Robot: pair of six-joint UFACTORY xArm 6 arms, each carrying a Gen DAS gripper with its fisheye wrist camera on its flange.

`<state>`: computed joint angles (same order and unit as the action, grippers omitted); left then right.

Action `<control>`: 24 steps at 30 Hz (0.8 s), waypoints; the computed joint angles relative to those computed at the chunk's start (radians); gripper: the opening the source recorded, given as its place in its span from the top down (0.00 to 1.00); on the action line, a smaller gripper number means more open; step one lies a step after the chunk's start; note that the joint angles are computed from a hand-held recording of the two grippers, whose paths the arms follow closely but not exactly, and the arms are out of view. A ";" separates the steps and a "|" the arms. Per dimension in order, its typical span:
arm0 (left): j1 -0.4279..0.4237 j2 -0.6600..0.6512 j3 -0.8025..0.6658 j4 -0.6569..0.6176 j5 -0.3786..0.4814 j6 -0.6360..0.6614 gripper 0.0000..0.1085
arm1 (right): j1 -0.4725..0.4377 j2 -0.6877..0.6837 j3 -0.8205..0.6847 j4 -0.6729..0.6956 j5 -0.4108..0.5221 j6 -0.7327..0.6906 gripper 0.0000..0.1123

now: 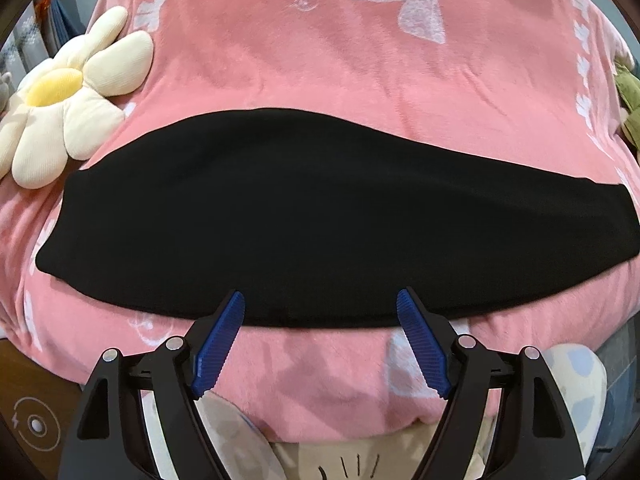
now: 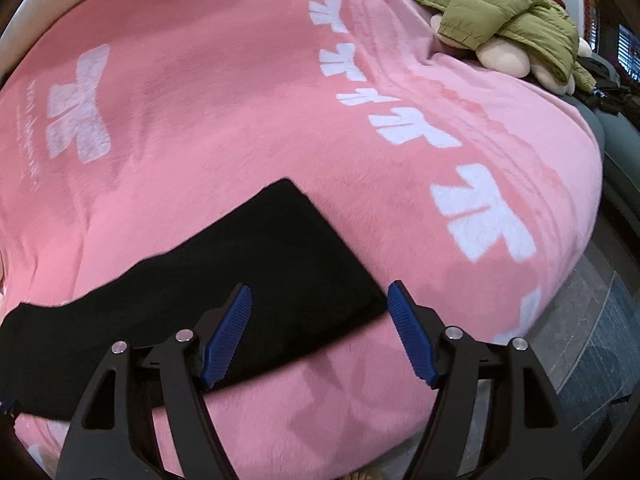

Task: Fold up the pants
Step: 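Grasp the leg ends of the strip with the right gripper and lift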

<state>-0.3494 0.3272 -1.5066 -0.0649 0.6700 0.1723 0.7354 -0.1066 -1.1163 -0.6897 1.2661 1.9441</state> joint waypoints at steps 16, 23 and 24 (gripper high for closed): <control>0.025 0.183 -0.203 0.112 0.072 -0.139 0.28 | -0.261 0.077 -0.011 0.057 -0.264 -0.372 0.79; 0.026 0.206 -0.236 0.090 0.061 -0.119 0.25 | -0.076 -0.098 0.100 -0.077 -0.068 -0.032 0.28; 0.033 0.204 -0.235 0.066 0.062 -0.118 0.25 | -0.062 -0.114 0.125 -0.052 -0.082 -0.015 0.29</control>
